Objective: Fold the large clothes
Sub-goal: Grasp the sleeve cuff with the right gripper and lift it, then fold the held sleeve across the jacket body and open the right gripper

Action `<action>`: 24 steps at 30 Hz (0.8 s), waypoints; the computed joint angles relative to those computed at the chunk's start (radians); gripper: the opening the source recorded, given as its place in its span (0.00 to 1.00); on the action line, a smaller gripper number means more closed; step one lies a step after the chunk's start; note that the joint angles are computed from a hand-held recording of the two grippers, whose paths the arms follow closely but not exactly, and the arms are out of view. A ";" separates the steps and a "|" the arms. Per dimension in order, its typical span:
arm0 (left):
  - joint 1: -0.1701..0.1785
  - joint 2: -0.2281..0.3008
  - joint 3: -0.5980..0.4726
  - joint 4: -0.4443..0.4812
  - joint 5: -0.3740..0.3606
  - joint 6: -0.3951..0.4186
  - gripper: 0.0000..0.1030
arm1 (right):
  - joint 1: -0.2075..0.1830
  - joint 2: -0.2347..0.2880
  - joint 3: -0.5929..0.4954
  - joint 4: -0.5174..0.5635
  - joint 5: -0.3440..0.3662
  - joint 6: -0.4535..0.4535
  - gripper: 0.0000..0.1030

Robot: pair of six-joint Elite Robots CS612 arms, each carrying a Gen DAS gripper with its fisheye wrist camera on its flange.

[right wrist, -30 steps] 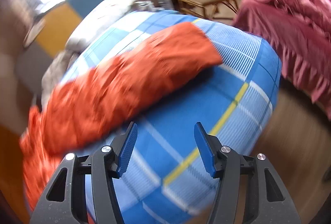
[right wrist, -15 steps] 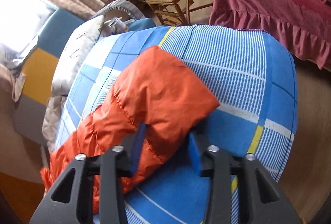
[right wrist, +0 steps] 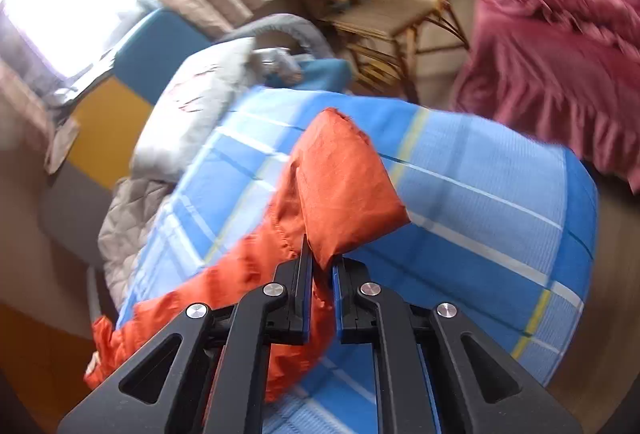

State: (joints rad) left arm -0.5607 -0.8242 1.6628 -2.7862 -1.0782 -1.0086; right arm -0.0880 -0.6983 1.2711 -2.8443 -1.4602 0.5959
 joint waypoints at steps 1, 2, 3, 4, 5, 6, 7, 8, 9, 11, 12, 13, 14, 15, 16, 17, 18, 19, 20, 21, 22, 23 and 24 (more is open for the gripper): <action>0.000 0.002 0.000 -0.004 -0.003 0.001 0.98 | 0.010 0.001 -0.012 -0.004 0.001 -0.025 0.06; 0.000 0.003 -0.001 -0.006 -0.003 0.000 0.98 | 0.016 0.001 -0.020 -0.006 0.006 -0.038 0.06; -0.001 0.005 -0.002 -0.008 -0.002 0.000 0.98 | 0.026 0.003 -0.030 -0.011 0.015 -0.054 0.06; -0.002 0.006 -0.001 -0.010 -0.001 -0.001 0.98 | 0.036 0.004 -0.041 -0.014 0.022 -0.071 0.06; -0.002 0.007 -0.001 -0.012 0.000 -0.002 0.98 | 0.045 0.005 -0.048 -0.018 0.029 -0.085 0.06; -0.003 0.007 0.000 -0.015 0.000 -0.002 0.98 | 0.054 0.006 -0.056 -0.019 0.037 -0.102 0.06; -0.003 0.007 0.000 -0.018 -0.001 -0.002 0.98 | 0.069 0.009 -0.070 -0.017 0.046 -0.130 0.06; -0.003 0.008 -0.001 -0.020 -0.001 -0.003 0.98 | 0.081 0.010 -0.080 -0.017 0.053 -0.152 0.06; -0.003 0.009 0.001 -0.023 -0.001 -0.003 0.98 | 0.090 0.012 -0.086 -0.018 0.062 -0.166 0.06; -0.003 0.008 0.001 -0.023 -0.001 -0.004 0.98 | 0.115 0.016 -0.107 -0.013 0.085 -0.209 0.06; -0.002 0.011 0.001 -0.028 -0.001 -0.002 0.98 | 0.128 0.017 -0.116 -0.009 0.090 -0.231 0.06; -0.002 0.011 0.001 -0.028 -0.002 -0.002 0.98 | 0.145 0.021 -0.130 -0.004 0.095 -0.258 0.05; -0.002 0.009 0.002 -0.028 -0.002 -0.002 0.98 | 0.155 0.021 -0.133 -0.003 0.099 -0.273 0.05; -0.002 0.007 0.004 -0.030 -0.003 -0.003 0.98 | 0.167 0.024 -0.142 0.002 0.107 -0.289 0.05; -0.002 0.006 0.006 -0.030 -0.003 -0.003 0.98 | 0.182 0.028 -0.153 0.010 0.117 -0.310 0.06; -0.001 0.005 0.006 -0.030 -0.004 -0.002 0.98 | 0.194 0.032 -0.163 0.017 0.124 -0.326 0.05; -0.001 0.005 0.005 -0.029 -0.004 -0.002 0.98 | 0.202 0.031 -0.164 0.020 0.131 -0.336 0.05; -0.001 0.005 0.005 -0.028 -0.003 -0.002 0.98 | 0.215 0.035 -0.173 0.031 0.145 -0.350 0.05; -0.001 0.006 0.005 -0.030 -0.003 -0.002 0.98 | 0.225 0.037 -0.177 0.036 0.152 -0.358 0.06; -0.001 0.006 0.005 -0.031 -0.003 -0.002 0.98 | 0.238 0.041 -0.183 0.045 0.165 -0.370 0.05; -0.001 0.006 0.006 -0.033 -0.003 -0.002 0.98 | 0.251 0.043 -0.187 0.055 0.180 -0.383 0.06; -0.002 0.004 0.009 -0.036 -0.004 -0.002 0.98 | 0.259 0.048 -0.195 0.065 0.192 -0.393 0.06; -0.002 0.004 0.009 -0.035 -0.004 -0.002 0.98 | 0.272 0.052 -0.202 0.076 0.208 -0.410 0.06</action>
State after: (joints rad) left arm -0.5624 -0.8201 1.6721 -2.8216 -1.0818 -1.0108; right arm 0.1840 -0.6465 1.0694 -2.7681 -1.2526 0.1863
